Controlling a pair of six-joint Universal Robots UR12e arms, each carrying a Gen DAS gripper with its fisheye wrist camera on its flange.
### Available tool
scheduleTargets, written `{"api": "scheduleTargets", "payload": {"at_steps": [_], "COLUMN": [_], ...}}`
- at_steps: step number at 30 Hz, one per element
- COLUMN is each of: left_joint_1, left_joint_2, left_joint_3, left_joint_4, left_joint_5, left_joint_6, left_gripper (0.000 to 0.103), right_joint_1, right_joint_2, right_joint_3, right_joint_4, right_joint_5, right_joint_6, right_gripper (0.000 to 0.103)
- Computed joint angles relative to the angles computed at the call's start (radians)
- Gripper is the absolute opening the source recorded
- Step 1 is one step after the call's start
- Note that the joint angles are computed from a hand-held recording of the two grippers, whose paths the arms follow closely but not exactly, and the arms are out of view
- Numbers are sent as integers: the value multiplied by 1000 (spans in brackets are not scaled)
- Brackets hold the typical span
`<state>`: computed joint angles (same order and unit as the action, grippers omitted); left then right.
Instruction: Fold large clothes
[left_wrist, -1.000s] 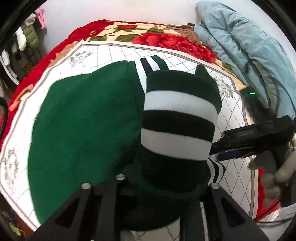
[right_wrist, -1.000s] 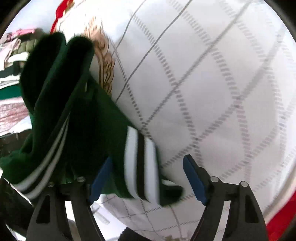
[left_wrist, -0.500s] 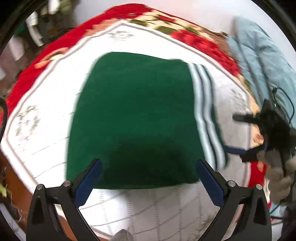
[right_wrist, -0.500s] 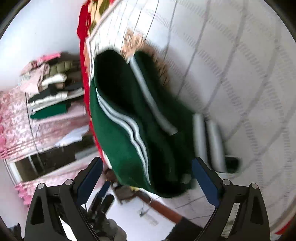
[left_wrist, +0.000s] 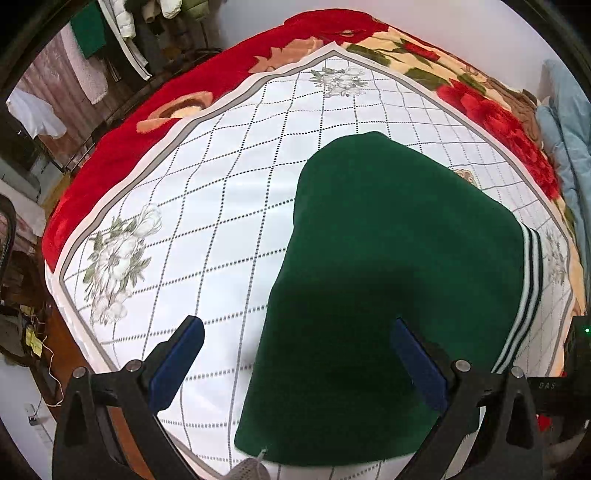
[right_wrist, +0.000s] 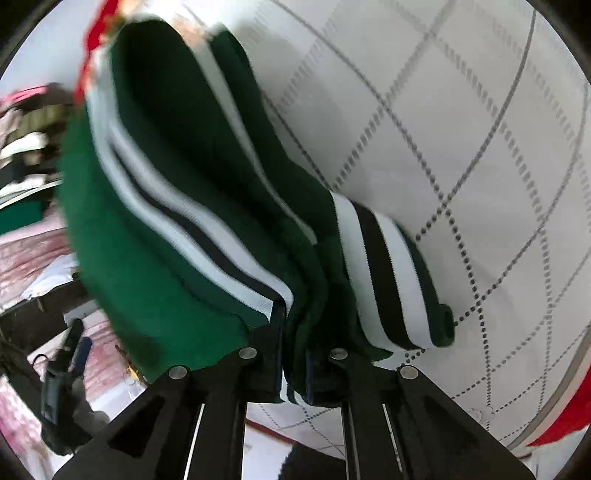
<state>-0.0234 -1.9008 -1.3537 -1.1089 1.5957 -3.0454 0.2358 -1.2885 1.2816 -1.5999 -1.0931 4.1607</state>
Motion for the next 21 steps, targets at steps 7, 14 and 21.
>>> {"api": "scheduleTargets", "payload": {"at_steps": [7,14,21], "left_joint_1": [1,-4,-20], "left_joint_2": [-71,-180,-239], "left_joint_3": [90,231,294], "left_joint_4": [37,44,14], "left_joint_5": [19,40,81], "left_joint_6": [21,42,95], "left_gripper": [103,103,103], "right_joint_1": [-18,-55,-46], "right_joint_2": [21,63,157], "right_joint_3": [-147,-138,-152], "right_joint_4": [29,-240,-346], "right_joint_5": [-124,-97,14], "right_joint_6": [-99,-93,-29], "right_gripper": [65,71,4]}}
